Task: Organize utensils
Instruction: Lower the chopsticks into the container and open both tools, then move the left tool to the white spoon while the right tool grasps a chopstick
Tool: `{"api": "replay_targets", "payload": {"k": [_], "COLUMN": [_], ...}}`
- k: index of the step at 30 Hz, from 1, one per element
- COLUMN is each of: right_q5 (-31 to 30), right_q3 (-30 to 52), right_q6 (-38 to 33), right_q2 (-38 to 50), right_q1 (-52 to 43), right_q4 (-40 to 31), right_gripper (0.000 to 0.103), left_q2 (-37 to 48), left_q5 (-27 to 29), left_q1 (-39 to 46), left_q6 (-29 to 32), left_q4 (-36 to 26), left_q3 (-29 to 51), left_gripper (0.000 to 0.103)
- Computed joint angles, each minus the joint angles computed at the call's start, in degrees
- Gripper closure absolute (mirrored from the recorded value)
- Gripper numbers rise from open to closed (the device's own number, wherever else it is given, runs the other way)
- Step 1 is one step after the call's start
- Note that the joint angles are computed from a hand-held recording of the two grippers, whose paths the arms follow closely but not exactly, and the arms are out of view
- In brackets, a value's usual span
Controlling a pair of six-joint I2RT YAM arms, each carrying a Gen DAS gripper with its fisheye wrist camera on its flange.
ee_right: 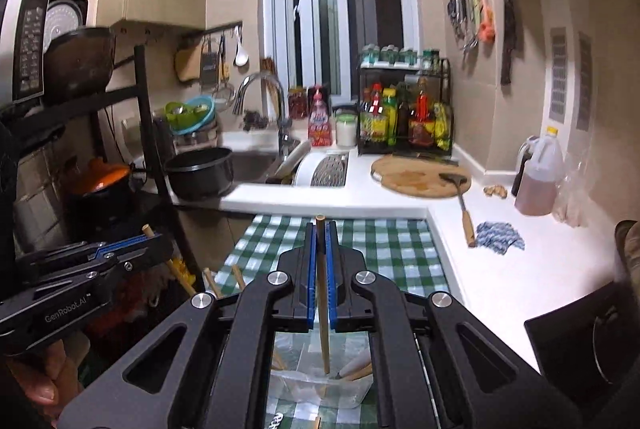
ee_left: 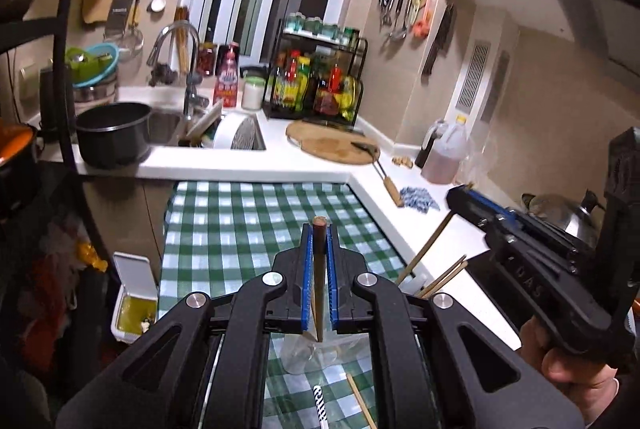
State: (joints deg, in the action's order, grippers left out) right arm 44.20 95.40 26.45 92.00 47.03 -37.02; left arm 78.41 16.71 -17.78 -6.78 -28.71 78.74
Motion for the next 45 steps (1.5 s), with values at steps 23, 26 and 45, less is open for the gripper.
{"api": "replay_targets", "payload": {"k": [23, 26, 45], "right_q5": [26.5, 25.4, 10.8], "right_q3": [-7.1, -9.9, -29.1], "right_q6": [42.3, 53.5, 75.3], "right_q2": [-6.6, -5.2, 2.4], "right_q1": [28.5, 31.7, 42.4], "right_q4": [-34.8, -39.0, -28.0], "right_gripper": [0.068, 0.068, 0.094], "left_q2": [-25.6, -31.4, -54.1], "left_q5": [-5.9, -7.0, -16.0], "left_q1": [-0.7, -0.5, -11.0], "left_q6": [-0.3, 0.3, -4.6], "left_q4": [-0.2, -3.2, -12.1], "left_q3": [-17.5, -22.2, -51.2], "left_gripper": [0.094, 0.094, 0.094]}}
